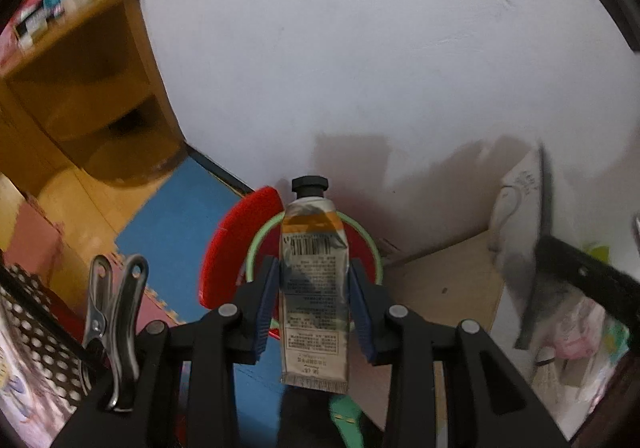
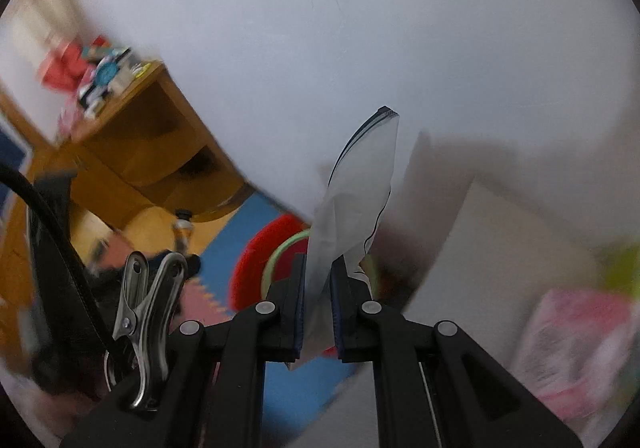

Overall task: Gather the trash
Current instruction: 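Carry the tube and white bag in both tools toward the red bucket, then open both tools over the red bucket, dropping the tube and bag inside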

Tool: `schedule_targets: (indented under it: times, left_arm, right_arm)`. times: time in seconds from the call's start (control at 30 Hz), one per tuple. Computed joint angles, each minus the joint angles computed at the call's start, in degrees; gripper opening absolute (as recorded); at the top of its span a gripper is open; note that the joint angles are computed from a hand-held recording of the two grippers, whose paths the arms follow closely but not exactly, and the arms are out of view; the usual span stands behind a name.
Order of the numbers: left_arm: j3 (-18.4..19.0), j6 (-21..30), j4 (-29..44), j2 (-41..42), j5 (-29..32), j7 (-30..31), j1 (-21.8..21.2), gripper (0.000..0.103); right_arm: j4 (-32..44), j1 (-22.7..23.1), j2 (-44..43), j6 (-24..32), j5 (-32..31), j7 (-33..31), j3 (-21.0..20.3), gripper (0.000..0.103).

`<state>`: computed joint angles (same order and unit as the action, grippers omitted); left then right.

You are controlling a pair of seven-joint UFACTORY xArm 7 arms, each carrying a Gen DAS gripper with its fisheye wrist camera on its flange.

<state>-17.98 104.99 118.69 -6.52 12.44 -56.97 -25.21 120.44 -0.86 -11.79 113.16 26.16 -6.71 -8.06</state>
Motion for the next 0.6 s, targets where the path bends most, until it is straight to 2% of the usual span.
schedule_targets:
  times: [0.13, 0.3, 0.37, 0.6]
  left_arm:
    - [2.33, -6.08, -10.00, -5.61, -3.82, 0.98, 2.03, 0.036]
    - [5.85, -17.83, -27.73, -15.43, -13.94, -0.75, 5.80, 0.036]
    - [6.17, -21.05, -32.95, -18.09, -16.04, -0.64, 7.14, 0.036]
    - [7.51, -30.88, -50.23, -24.35, -23.35, -0.24, 8.92, 0.036]
  right_arm:
    - [-0.48, 0.05, 1.92, -0.26, 0.74, 3.24, 0.97, 0.012]
    - [-4.89, 1.27, 3.20, -0.37, -1.30, 4.19, 4.39, 0.012]
    - [-7.47, 2.27, 3.46, -0.33, -3.89, 4.09, 6.26, 0.012]
    - [-14.96, 5.48, 5.27, -1.60, -3.81, 2.46, 9.21, 0.012]
